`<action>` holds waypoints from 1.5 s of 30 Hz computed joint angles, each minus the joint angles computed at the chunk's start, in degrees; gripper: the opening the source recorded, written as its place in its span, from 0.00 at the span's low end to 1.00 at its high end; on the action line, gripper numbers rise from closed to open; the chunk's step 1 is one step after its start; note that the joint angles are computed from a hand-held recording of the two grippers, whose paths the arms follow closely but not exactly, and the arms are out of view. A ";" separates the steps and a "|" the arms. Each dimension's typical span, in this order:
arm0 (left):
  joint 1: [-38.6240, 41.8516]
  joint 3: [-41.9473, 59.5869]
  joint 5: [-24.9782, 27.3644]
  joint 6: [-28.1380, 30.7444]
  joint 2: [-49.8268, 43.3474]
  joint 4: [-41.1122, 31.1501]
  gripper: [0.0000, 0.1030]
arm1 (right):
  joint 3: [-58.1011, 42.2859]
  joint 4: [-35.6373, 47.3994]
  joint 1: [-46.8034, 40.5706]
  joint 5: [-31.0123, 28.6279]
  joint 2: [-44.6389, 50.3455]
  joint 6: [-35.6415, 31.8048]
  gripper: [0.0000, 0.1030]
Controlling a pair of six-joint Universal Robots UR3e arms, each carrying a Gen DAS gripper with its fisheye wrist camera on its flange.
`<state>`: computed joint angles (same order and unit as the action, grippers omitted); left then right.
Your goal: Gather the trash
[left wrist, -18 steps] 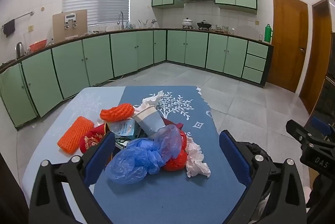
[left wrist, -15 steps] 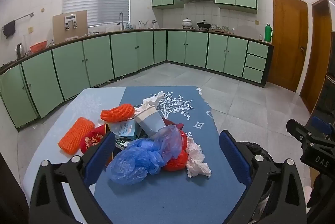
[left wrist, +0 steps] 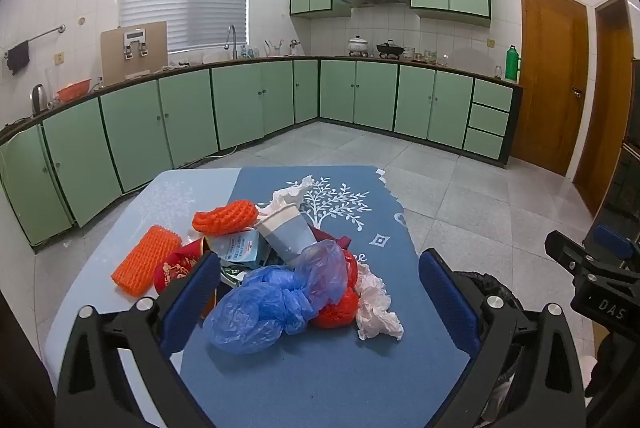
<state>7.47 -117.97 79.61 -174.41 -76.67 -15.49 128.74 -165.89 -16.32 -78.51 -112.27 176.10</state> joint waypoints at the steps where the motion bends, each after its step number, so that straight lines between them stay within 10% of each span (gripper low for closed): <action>1: -0.61 0.35 0.64 -0.18 0.01 -0.28 0.94 | -0.09 0.13 0.01 -0.01 -0.01 -0.02 0.95; 45: 0.05 1.60 0.15 -0.58 1.40 -2.38 0.94 | -1.17 -0.15 1.35 -1.08 0.89 0.70 0.95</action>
